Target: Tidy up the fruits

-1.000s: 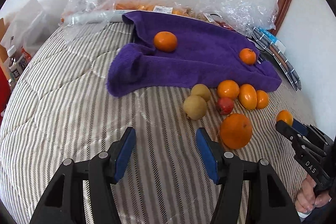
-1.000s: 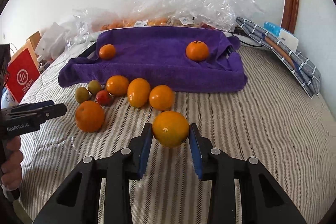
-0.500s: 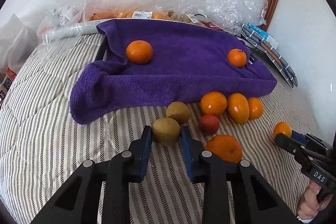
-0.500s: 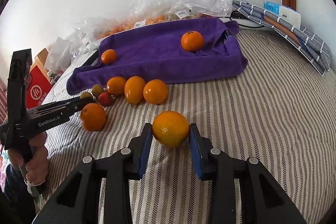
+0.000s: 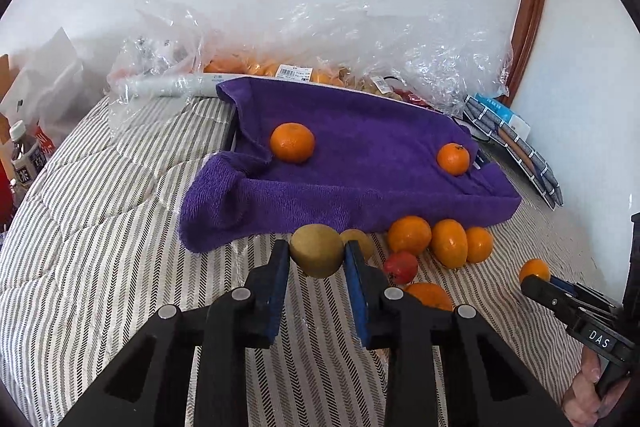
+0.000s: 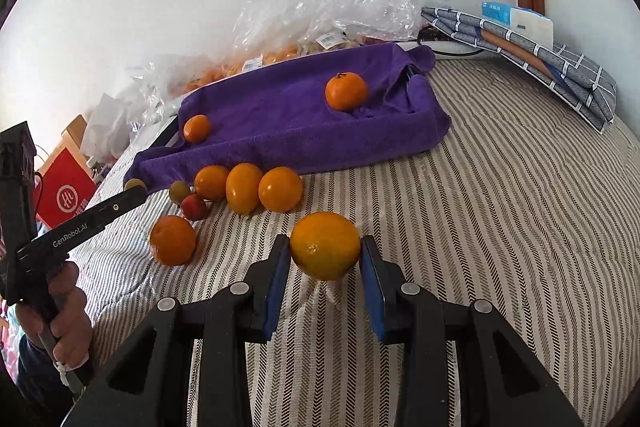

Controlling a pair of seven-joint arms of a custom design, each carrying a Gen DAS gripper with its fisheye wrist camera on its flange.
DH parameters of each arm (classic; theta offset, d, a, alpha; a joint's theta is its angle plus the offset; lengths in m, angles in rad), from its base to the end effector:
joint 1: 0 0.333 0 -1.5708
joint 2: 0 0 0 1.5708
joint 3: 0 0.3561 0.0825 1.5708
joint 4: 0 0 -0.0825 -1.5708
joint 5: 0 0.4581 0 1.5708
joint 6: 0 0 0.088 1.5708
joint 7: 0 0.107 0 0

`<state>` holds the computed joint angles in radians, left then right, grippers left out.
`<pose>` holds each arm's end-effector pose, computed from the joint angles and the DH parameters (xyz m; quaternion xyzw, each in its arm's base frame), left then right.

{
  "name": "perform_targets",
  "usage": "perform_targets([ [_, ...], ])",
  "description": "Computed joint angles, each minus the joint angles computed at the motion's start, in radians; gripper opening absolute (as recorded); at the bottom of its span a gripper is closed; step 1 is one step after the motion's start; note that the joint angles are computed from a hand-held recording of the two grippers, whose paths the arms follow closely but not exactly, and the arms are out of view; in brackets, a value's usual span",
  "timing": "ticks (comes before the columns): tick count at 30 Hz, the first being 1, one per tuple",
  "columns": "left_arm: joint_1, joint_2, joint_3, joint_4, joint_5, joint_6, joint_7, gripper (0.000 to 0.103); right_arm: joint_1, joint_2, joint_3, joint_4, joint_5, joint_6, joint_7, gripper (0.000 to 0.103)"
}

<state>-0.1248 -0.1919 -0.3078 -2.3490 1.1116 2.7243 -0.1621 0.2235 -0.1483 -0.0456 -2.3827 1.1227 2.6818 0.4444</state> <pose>0.4946 -0.2690 0.4463 -0.7450 0.5143 -0.3178 0.2818 0.5517 0.0702 0.4075 -0.7622 0.5191 -0.0735 0.3797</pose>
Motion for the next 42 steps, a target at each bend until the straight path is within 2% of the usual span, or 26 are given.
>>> perform_targets([
  [5,0.009,-0.003,0.007,-0.007,0.021,0.032,-0.035,0.027,0.0,-0.003,0.001,-0.005,0.002,0.016,0.003,0.035],
  [9,0.012,-0.01,-0.002,-0.009,0.029,0.018,-0.045,0.027,0.004,-0.006,0.001,-0.009,0.01,0.033,0.005,0.035],
  [18,0.013,-0.025,-0.004,-0.015,0.053,-0.015,-0.108,0.027,-0.003,-0.012,-0.016,-0.003,0.098,-0.017,-0.058,0.035],
  [25,0.021,-0.045,-0.012,-0.024,0.08,-0.045,-0.174,0.027,-0.009,-0.026,-0.011,-0.01,0.145,-0.016,-0.091,0.035],
  [31,0.013,-0.033,-0.004,-0.016,0.056,-0.05,-0.146,0.027,-0.007,-0.03,-0.009,-0.008,0.129,-0.002,-0.11,0.035],
  [39,0.016,-0.039,-0.003,-0.022,0.052,-0.058,-0.163,0.027,0.003,-0.026,-0.007,0.035,0.186,0.003,-0.168,0.035],
  [42,0.017,-0.047,-0.006,-0.026,0.035,-0.083,-0.165,0.027,0.005,-0.017,-0.003,0.065,0.202,0.008,-0.197,0.035],
])
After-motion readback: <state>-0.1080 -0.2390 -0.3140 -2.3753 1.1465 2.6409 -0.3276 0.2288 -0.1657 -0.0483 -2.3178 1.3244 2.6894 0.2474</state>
